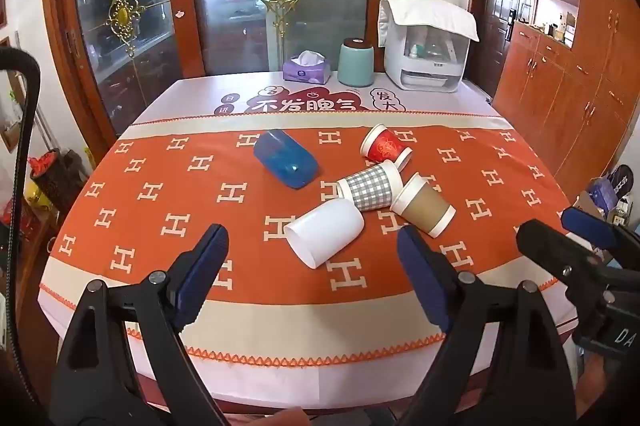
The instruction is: Flip cup upside down
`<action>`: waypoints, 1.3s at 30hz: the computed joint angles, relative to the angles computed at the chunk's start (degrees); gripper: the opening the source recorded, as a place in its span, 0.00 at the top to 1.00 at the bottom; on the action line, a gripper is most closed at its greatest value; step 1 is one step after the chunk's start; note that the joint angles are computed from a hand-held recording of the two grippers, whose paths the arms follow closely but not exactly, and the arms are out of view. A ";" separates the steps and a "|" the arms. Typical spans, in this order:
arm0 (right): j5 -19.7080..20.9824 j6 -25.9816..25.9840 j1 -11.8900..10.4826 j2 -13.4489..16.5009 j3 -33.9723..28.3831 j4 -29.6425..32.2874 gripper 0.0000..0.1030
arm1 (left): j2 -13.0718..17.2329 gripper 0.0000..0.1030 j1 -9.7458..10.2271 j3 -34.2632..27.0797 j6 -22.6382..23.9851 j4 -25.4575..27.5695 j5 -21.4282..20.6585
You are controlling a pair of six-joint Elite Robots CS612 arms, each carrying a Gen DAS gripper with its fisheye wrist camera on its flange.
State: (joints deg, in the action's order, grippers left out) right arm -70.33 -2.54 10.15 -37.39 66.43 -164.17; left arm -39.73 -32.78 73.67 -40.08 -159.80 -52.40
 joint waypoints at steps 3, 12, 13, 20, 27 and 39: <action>-0.07 0.23 0.04 0.17 -0.17 -0.06 0.13 | 0.00 0.18 -0.06 0.12 0.38 -0.06 0.33; -0.42 0.16 0.03 0.25 -0.35 0.52 0.13 | 0.47 0.18 0.65 -0.80 1.12 0.66 -3.78; -0.57 0.26 0.13 0.45 -0.72 0.64 0.13 | 0.52 0.18 0.79 -0.86 1.15 0.51 -4.52; -1.05 0.03 0.30 1.30 -1.90 1.82 0.13 | 0.70 0.26 1.21 -1.16 1.50 0.06 -6.48; -1.04 0.34 0.18 1.76 -2.72 2.52 0.13 | 1.09 0.27 1.19 -1.60 1.04 0.24 -5.34; -0.89 0.44 0.11 2.17 -3.52 3.53 0.13 | 1.21 0.27 1.27 -1.80 1.00 0.30 -5.58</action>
State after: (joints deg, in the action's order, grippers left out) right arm -71.21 -2.09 10.27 -35.22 62.91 -160.64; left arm -38.52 -31.51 71.86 -39.08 -159.50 -57.99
